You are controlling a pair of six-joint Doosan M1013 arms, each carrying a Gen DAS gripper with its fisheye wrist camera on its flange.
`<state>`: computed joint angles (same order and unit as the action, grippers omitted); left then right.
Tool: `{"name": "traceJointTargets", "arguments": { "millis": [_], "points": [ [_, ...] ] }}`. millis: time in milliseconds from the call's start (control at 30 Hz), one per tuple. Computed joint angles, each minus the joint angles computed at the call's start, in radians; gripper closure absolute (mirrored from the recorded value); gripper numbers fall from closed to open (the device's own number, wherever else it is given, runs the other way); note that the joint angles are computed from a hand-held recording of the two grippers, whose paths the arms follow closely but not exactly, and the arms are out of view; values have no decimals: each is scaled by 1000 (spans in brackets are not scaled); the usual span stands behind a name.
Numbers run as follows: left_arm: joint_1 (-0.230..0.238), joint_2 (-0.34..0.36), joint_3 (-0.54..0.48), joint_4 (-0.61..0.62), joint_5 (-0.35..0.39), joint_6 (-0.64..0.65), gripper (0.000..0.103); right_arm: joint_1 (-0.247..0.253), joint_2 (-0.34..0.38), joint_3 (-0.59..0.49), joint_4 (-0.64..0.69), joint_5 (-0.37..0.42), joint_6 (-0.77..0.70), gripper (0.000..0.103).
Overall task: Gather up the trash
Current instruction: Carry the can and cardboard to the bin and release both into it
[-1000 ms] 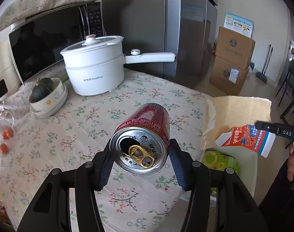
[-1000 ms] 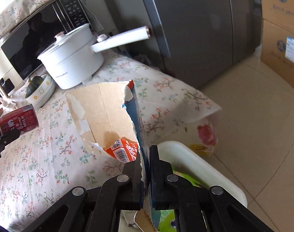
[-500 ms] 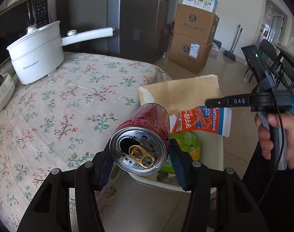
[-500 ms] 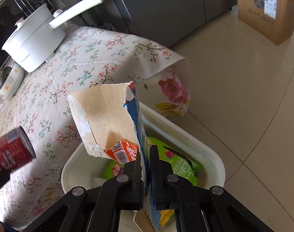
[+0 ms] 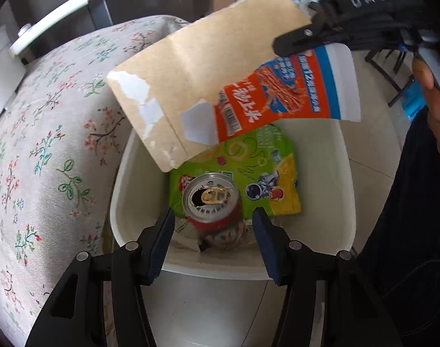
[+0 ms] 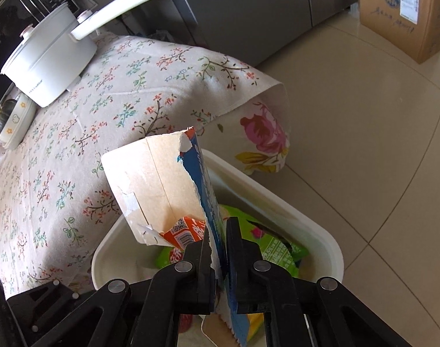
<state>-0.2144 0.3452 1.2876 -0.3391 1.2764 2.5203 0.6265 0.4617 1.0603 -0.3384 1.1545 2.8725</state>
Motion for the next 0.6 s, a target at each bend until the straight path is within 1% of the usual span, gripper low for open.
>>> {"name": "traceJointTargets", "arguments": {
  "millis": [67,133,300,333,400,433,467,500,567,600],
  "points": [
    [22,22,-43,-61,53,-47,45,-3,1,1,17,5,-9,96],
    [42,39,-76,-116,85,-86,44,-4,2,2,27,10,-13,96],
    [54,47,-90,-106,65,-156,44,-8,14,-13,58,24,-49,94],
    [54,52,-97,-103,71,-168,44,-10,24,-25,83,37,-83,92],
    [52,49,-93,-96,66,-169,44,-15,54,-63,143,91,-158,89],
    [53,45,-90,-98,59,-161,44,-16,65,-75,166,111,-177,84],
    [58,40,-88,-103,54,-150,44,-18,73,-83,186,126,-189,81],
    [55,48,-100,-104,49,-146,44,-19,73,-82,194,126,-191,80],
    [57,47,-102,-104,39,-137,44,-18,56,-63,174,95,-168,76],
    [56,47,-102,-102,34,-137,44,-16,48,-56,150,84,-150,68]
  ]
}}
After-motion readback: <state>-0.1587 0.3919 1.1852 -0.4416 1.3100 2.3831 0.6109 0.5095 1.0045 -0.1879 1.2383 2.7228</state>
